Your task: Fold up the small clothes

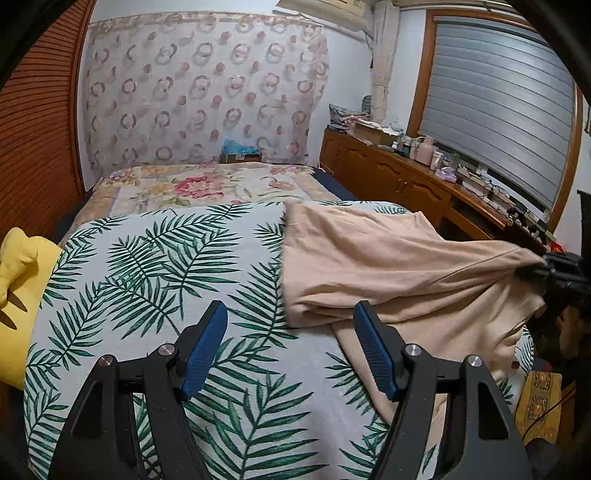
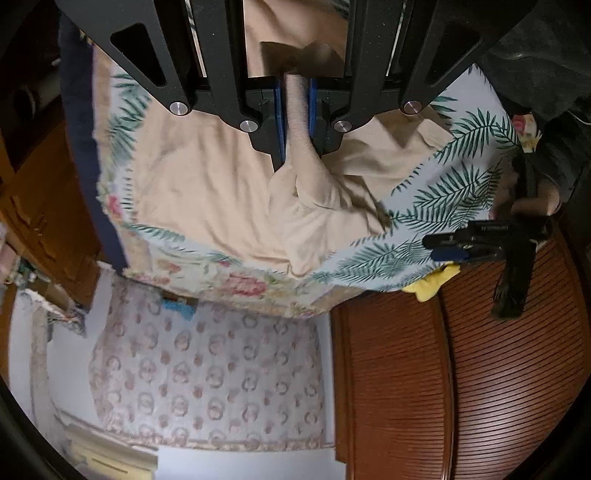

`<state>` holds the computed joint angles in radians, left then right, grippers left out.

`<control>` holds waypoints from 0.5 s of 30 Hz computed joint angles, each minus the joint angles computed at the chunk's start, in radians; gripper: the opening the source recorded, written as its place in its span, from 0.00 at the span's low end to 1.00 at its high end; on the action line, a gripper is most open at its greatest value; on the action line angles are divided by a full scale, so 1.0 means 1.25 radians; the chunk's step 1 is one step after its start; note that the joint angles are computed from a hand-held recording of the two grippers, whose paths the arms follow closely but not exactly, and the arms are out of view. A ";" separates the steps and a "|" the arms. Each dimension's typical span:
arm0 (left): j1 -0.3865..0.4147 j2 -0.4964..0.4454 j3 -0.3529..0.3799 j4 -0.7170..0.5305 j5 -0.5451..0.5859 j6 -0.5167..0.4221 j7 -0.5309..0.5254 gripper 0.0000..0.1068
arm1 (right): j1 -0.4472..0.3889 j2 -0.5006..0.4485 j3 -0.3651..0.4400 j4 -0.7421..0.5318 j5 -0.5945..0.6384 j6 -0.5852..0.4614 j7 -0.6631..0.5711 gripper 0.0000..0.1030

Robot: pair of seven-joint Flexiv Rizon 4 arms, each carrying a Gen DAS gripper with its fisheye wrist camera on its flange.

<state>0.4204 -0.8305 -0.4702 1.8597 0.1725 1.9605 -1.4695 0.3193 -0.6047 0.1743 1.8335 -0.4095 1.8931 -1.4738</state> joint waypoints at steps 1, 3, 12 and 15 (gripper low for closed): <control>-0.001 0.000 0.001 0.001 0.001 0.002 0.001 0.67 | 0.012 0.013 -0.019 0.015 0.016 0.002 0.001 0.09; -0.007 0.003 0.004 0.001 0.003 0.007 0.001 0.67 | 0.037 0.028 -0.056 0.036 0.044 -0.002 0.000 0.10; -0.029 0.012 0.026 0.001 0.006 0.020 -0.004 0.67 | 0.122 0.033 -0.163 0.082 0.119 -0.058 0.005 0.15; -0.040 0.015 0.039 0.000 0.004 0.026 -0.006 0.67 | 0.156 0.049 -0.194 0.095 0.139 -0.052 0.001 0.26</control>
